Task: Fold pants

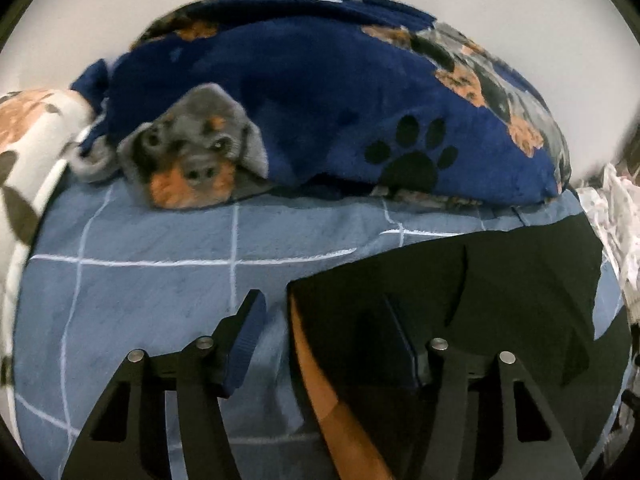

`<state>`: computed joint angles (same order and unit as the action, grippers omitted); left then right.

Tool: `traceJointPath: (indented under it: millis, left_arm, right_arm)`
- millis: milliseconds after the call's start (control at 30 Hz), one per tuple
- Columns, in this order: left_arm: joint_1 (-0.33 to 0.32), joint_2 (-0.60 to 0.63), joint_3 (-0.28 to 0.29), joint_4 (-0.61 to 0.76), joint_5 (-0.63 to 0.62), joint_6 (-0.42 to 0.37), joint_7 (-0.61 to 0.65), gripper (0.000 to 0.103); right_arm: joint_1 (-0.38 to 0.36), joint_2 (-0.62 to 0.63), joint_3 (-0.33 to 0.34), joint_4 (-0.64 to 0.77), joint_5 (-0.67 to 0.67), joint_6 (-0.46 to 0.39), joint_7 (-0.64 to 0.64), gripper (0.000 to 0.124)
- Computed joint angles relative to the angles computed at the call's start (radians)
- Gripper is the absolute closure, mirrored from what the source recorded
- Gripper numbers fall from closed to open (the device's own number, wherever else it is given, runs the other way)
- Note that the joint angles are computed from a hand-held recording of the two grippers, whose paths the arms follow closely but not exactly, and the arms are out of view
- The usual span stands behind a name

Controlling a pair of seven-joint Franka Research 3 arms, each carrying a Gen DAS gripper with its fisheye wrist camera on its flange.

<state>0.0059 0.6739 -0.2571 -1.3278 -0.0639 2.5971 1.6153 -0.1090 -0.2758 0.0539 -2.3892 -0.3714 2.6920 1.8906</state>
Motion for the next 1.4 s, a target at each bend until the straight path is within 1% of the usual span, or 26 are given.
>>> traceJointPath:
  millis: [33,100,133,167,200,267,333,400,500,567,600,667,800,900,967,1000,1033,1100,1133,1167,1200,1233,1300,1400]
  left_arm:
    - [-0.009,0.019,0.007,0.028,0.011,-0.021,-0.002,0.044]
    - [-0.005,0.035,-0.005,0.046,0.006,-0.03,0.018,0.047]
    - [0.0,0.045,-0.017,0.056,-0.002,-0.037,0.036,0.056]
    - [-0.003,0.052,-0.018,0.071,-0.003,-0.048,0.042,0.063]
    - [-0.013,0.05,-0.007,0.068,0.005,-0.038,0.035,0.065]
    - [-0.027,0.034,0.01,0.045,0.019,-0.012,0.016,0.083]
    - [-0.049,0.015,0.033,0.026,0.042,0.008,-0.03,0.088]
    - [-0.061,-0.028,0.043,-0.033,0.068,0.064,-0.061,0.093]
    - [-0.081,-0.115,0.054,-0.147,0.114,0.161,-0.099,0.093]
    - [-0.082,-0.165,0.046,-0.208,0.133,0.212,-0.113,0.093]
    - [-0.083,-0.195,0.042,-0.245,0.143,0.242,-0.117,0.094]
    - [-0.103,-0.257,0.05,-0.317,0.182,0.297,-0.138,0.093]
    - [-0.111,-0.354,0.041,-0.427,0.223,0.359,-0.152,0.093]
    - [-0.104,-0.424,0.023,-0.513,0.218,0.408,-0.155,0.093]
    - [-0.097,-0.473,0.008,-0.58,0.201,0.455,-0.155,0.093]
    - [-0.073,-0.497,-0.025,-0.617,0.161,0.478,-0.123,0.093]
    - [-0.048,-0.522,-0.061,-0.653,0.112,0.5,-0.083,0.093]
    - [-0.042,-0.568,-0.085,-0.72,0.057,0.538,-0.042,0.093]
    - [-0.018,-0.595,-0.127,-0.759,-0.024,0.555,0.025,0.093]
    - [-0.009,-0.615,-0.151,-0.786,-0.097,0.567,0.083,0.093]
    - [-0.01,-0.637,-0.166,-0.816,-0.166,0.579,0.13,0.093]
    - [-0.013,-0.66,-0.188,-0.84,-0.304,0.579,0.232,0.093]
    - [-0.056,-0.693,-0.182,-0.864,-0.526,0.551,0.383,0.093]
    - [-0.116,-0.724,-0.146,-0.899,-0.641,0.521,0.426,0.093]
  right_arm:
    - [0.002,0.005,-0.001,0.004,0.005,-0.004,0.0,0.021]
    - [0.005,0.011,-0.003,0.008,0.01,-0.007,-0.001,0.021]
    - [0.006,0.013,-0.002,0.01,0.007,-0.008,0.0,0.021]
    - [0.006,0.013,-0.002,0.01,0.003,-0.008,0.002,0.021]
    - [0.007,0.014,-0.001,0.01,-0.001,-0.006,0.002,0.021]
    - [0.012,0.017,-0.002,0.012,0.002,-0.008,-0.001,0.021]
    - [0.018,0.025,-0.006,0.019,0.011,-0.011,-0.007,0.021]
    - [0.023,0.028,-0.011,0.025,0.019,-0.013,-0.014,0.021]
    - [0.026,0.023,-0.015,0.021,0.029,0.002,-0.017,0.021]
    - [0.025,0.018,-0.016,0.018,0.036,0.007,-0.02,0.021]
    - [0.03,0.014,-0.021,0.015,0.052,0.011,-0.033,0.021]
    - [0.053,0.008,-0.046,0.009,0.126,0.023,-0.09,0.021]
    - [0.057,0.007,-0.058,0.019,0.207,0.04,-0.146,0.021]
    - [0.084,0.016,-0.098,0.041,0.337,0.056,-0.232,0.021]
    - [0.115,0.029,-0.138,0.067,0.467,0.052,-0.316,0.021]
    - [0.119,0.034,-0.144,0.078,0.51,0.052,-0.341,0.021]
    - [0.134,0.043,-0.163,0.097,0.583,0.05,-0.387,0.021]
    - [0.166,0.066,-0.2,0.14,0.741,0.033,-0.493,0.021]
    - [0.185,0.085,-0.225,0.175,0.846,0.005,-0.56,0.021]
    - [0.198,0.105,-0.245,0.209,0.949,-0.027,-0.625,0.021]
    - [0.211,0.139,-0.274,0.261,1.089,-0.088,-0.704,0.021]
    - [0.207,0.168,-0.284,0.299,1.175,-0.136,-0.745,0.021]
    - [0.183,0.245,-0.289,0.392,1.292,-0.238,-0.777,0.021]
    - [0.142,0.343,-0.26,0.5,1.327,-0.283,-0.756,0.021]
